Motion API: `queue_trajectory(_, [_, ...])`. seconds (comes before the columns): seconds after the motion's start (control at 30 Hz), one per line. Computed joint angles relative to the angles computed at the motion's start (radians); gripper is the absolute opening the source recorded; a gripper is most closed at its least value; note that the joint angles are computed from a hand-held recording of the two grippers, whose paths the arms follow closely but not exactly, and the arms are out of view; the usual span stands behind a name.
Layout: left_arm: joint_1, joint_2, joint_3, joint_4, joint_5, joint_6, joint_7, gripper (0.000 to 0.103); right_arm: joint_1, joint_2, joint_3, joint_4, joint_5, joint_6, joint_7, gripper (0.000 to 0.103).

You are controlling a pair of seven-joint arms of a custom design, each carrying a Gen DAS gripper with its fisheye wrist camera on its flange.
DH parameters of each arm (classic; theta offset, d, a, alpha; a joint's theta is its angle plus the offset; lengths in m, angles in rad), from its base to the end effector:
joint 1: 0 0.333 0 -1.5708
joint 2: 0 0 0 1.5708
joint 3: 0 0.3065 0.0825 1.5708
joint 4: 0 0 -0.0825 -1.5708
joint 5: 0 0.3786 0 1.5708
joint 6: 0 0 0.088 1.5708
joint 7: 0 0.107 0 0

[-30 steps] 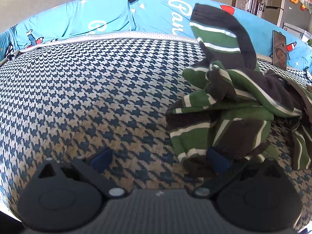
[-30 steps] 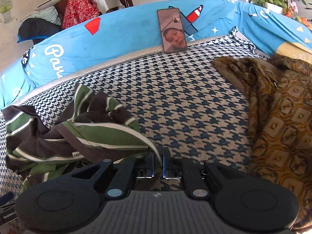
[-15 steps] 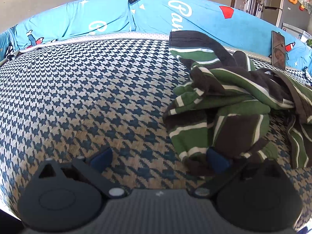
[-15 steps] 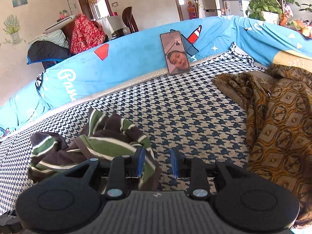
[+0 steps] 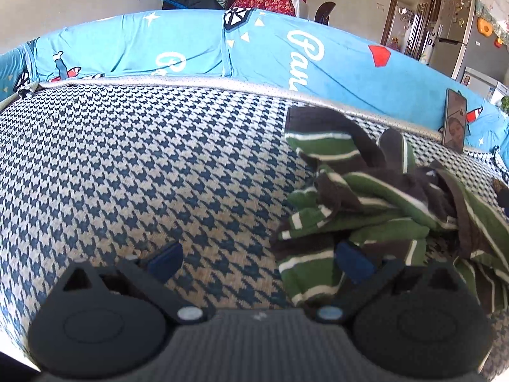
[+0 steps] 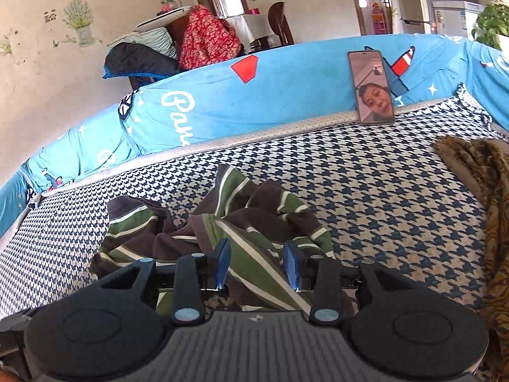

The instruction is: Fold clothes

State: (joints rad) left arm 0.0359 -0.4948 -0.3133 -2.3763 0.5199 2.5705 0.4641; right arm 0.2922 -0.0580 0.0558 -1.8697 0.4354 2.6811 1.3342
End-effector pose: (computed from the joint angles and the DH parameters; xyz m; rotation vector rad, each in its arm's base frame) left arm 0.4297 -0.1494 0.5631 -2.0635 1.2735 -0.7240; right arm 0.5586 0.1896 0.6289 -1.7980 1.3491 -0.3756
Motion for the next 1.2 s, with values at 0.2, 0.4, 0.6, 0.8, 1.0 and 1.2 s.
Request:
queue_trajectory(0.2, [-0.019,0.074,0.068,0.076,-0.076,0.037,0.114,0.103,0.000,0.063,0.011,0.061,-0.008,0.000,0.005,0.038])
queue_trajectory(0.4, [-0.031,0.186,0.125,0.165,-0.171,0.084,0.245,0.103,-0.009,0.118,0.025,0.126,-0.003,-0.016,0.018,0.038])
queue_trajectory(0.6, [-0.045,0.303,0.165,0.249,-0.298,0.108,0.363,0.103,-0.010,0.164,0.039,0.179,-0.031,-0.041,0.022,0.039])
queue_trajectory(0.8, [-0.046,0.399,0.174,0.320,-0.349,0.103,0.383,0.103,-0.011,0.223,0.053,0.242,-0.054,-0.049,0.003,0.045])
queue_trajectory(1.0, [-0.065,0.460,0.187,0.362,-0.477,0.114,0.467,0.103,-0.021,0.278,0.076,0.306,-0.029,-0.083,-0.055,0.050])
queue_trajectory(1.2, [-0.071,0.488,0.186,0.394,-0.486,0.089,0.462,0.103,-0.023,0.293,0.093,0.312,-0.017,-0.105,-0.185,0.053])
